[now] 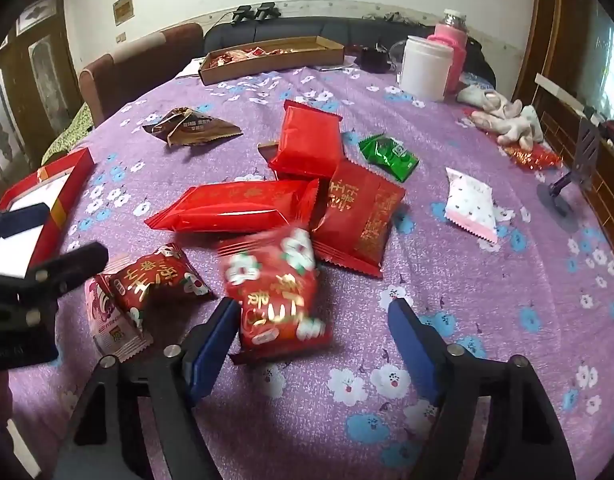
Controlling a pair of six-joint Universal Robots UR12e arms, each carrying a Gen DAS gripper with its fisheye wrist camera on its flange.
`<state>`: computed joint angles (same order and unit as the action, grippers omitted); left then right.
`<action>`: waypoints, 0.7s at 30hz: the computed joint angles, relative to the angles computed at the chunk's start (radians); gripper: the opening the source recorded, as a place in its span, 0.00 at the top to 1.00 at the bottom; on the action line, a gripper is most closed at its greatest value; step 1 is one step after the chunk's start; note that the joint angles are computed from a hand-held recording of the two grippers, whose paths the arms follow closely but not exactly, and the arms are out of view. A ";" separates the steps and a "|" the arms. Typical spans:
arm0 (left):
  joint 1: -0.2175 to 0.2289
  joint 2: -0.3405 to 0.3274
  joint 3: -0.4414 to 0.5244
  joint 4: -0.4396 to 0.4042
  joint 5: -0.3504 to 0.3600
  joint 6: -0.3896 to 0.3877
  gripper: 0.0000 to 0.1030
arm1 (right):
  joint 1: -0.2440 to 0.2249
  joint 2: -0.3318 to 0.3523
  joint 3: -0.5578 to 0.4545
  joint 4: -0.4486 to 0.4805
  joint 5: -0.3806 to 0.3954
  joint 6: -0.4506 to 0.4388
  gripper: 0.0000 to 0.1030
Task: Organize snacks
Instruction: 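Grasp the red packet with the left gripper while the right gripper grasps a red-white flower packet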
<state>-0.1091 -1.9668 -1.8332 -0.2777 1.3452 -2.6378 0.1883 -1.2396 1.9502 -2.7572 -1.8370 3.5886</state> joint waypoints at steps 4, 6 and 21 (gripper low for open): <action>0.010 0.010 -0.018 -0.009 -0.041 0.030 0.04 | -0.009 0.008 -0.004 -0.001 0.054 -0.005 0.30; 0.018 0.020 -0.029 -0.030 -0.084 0.073 0.04 | -0.005 0.014 -0.007 -0.008 0.042 -0.009 0.31; -0.038 0.005 0.042 -0.258 -0.076 0.126 0.04 | -0.036 -0.043 0.077 -0.066 0.042 0.084 0.57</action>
